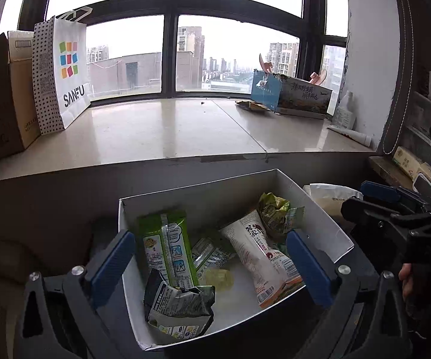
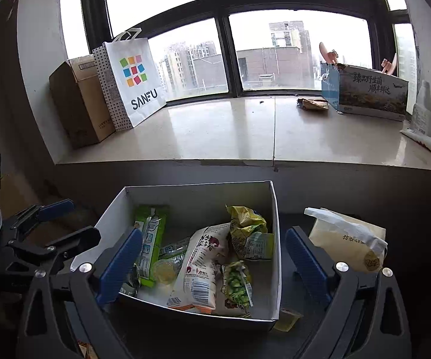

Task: Organize snacks
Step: 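Lower both items into the white box and open both grippers, then withdraw both tools from the box back over the remaining snacks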

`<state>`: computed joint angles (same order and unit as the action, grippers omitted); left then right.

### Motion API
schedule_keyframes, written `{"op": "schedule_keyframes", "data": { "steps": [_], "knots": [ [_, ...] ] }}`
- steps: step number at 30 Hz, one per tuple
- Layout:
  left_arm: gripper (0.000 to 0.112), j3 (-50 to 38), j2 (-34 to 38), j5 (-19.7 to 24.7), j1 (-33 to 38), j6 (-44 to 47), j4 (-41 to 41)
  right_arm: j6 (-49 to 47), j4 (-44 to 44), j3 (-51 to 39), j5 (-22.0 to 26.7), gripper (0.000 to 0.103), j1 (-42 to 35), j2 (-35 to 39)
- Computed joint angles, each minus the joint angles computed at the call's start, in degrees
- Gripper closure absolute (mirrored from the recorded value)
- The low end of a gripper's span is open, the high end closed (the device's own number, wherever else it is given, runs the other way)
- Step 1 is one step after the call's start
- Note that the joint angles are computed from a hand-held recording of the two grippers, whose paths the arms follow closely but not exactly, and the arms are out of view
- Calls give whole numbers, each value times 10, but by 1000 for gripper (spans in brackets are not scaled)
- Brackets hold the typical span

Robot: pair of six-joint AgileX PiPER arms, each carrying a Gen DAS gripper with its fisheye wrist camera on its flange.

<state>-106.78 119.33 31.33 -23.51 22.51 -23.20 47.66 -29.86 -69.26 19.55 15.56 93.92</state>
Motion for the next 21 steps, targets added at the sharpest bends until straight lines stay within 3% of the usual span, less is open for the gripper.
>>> {"op": "schedule_keyframes", "data": {
  "steps": [2, 5, 10, 14, 18, 21],
  "knots": [
    [9, 19, -12, 0, 10, 25, -18, 1, 5, 6, 7, 0, 1, -2],
    [9, 52, -39, -5, 20, 5, 9, 82, -72, 26, 8, 0, 13, -17],
    [9, 139, -112, -17, 53, 113, -114, 135, -91, 65, -18, 0, 23, -66],
    [9, 242, -190, -18, 80, 236, -237, 237, -183, 116, -26, 0, 56, -129],
    [9, 376, -285, -18, 100, 376, -346, 376, -307, 189, 4, 0, 121, -212],
    [9, 482, -354, -13, 118, 474, -416, 512, -419, 261, 86, 0, 216, -280]
  ]
}}
